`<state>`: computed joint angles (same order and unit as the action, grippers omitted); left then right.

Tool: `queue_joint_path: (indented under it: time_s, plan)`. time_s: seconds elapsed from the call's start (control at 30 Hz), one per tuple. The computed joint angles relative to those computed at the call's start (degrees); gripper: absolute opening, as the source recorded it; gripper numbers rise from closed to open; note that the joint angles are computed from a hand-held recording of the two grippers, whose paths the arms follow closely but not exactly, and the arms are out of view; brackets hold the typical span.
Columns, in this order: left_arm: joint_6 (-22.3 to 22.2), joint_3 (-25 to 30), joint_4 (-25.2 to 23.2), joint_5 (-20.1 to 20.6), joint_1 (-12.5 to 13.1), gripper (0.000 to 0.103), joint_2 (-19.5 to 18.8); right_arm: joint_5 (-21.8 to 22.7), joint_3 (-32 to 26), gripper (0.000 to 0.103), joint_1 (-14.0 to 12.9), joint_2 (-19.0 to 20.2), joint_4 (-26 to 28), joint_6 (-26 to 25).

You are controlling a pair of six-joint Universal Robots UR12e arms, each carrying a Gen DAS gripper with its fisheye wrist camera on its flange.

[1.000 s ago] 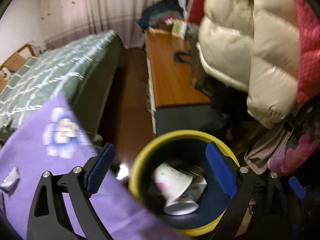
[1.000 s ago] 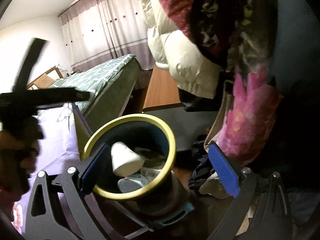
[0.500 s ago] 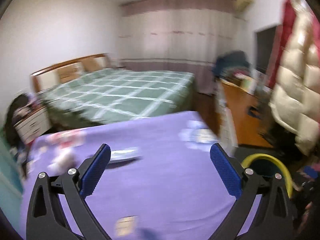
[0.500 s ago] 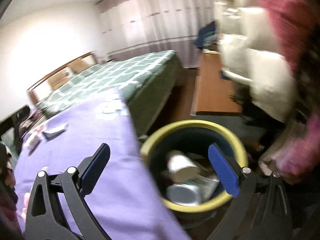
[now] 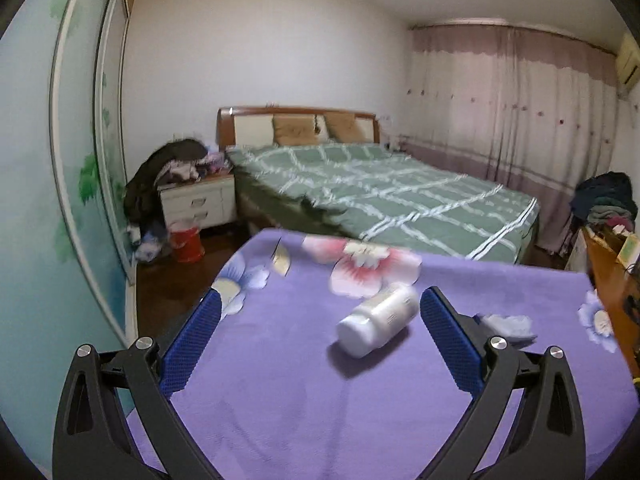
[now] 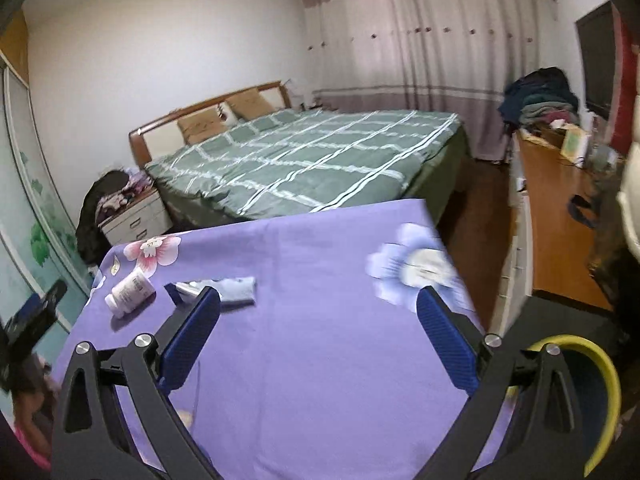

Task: Collect trash
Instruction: 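Move both grippers back over the table, right gripper toward the toothpaste tube, then grasp the squeezed white toothpaste tube with the right gripper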

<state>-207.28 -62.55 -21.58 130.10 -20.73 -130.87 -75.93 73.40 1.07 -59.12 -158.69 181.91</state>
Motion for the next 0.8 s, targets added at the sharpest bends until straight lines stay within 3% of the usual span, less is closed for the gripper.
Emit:
queue_joint_path:
  time_s: [0.1,0.2,0.4,0.6,0.8]
  plan:
    - [-2.6,-1.0,-1.0,-2.0,0.7,0.098,0.4,-0.7,-7.1,0.094,1.5,4.7,4.4,-0.3]
    - [-2.4,-0.6,-1.6,-2.0,0.8,0.098,0.0,-1.7,-14.5,0.094,2.9,9.5,10.2,-0.7]
    - [-1.4,0.5,-1.2,-0.6,0.2,0.098,-0.9,-8.5,-25.8,0.094,5.6,16.5,19.7,-3.1]
    - [-2.8,1.1,-2.4,-1.3,0.3,0.098,-1.0,-13.5,-32.3,0.094,6.6,20.3,27.7,-3.2]
    - [-2.5,1.4,-2.3,-0.8,0.1,0.098,-1.0,-13.8,-31.0,0.094,6.6,19.3,31.2,-4.8]
